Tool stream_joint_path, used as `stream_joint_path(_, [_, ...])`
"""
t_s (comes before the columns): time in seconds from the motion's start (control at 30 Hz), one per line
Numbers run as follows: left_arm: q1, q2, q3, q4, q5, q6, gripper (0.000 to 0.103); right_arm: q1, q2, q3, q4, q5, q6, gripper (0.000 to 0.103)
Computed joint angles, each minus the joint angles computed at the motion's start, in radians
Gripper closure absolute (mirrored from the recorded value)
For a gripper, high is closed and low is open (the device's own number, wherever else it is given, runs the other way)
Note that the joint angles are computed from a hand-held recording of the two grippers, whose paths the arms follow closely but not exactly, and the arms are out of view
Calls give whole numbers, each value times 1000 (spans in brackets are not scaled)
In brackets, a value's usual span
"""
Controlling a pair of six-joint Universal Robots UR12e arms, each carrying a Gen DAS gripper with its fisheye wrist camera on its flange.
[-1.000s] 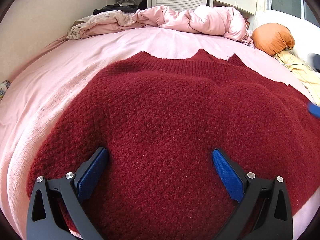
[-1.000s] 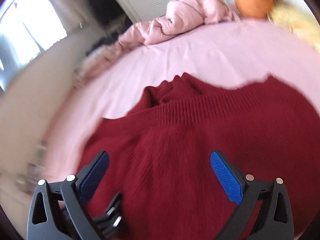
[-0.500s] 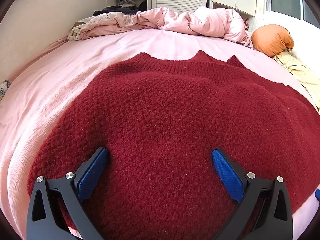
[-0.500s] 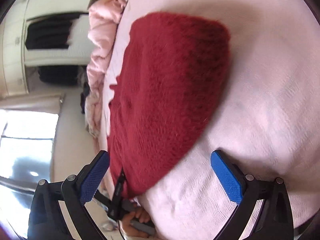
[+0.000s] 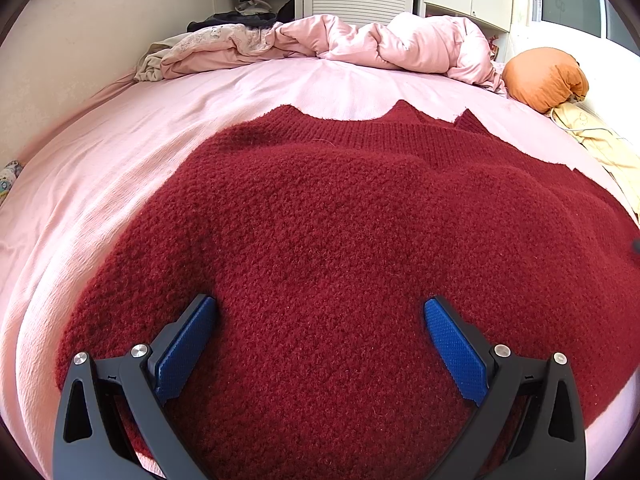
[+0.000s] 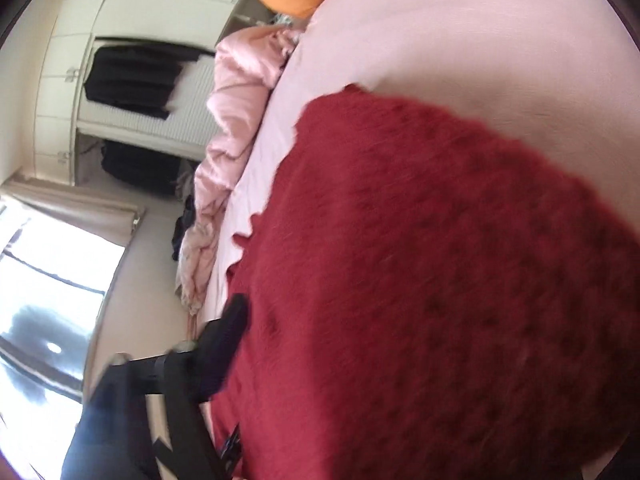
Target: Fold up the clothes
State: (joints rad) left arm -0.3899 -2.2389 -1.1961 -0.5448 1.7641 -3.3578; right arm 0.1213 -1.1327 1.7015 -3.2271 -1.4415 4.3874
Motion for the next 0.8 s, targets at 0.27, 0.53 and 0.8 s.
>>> stream_joint_path(0.27, [-3, -4, 11, -19, 17, 6, 0, -17, 5, 17, -15, 43, -26, 81])
stream_joint_path(0.53, [-30, -17, 68, -99, 121, 23, 1, -34, -7, 23, 32, 108, -100, 87])
stream_joint_path(0.8, [-118, -79, 186, 43, 239, 283, 0, -24, -1, 26, 6, 78, -123, 84])
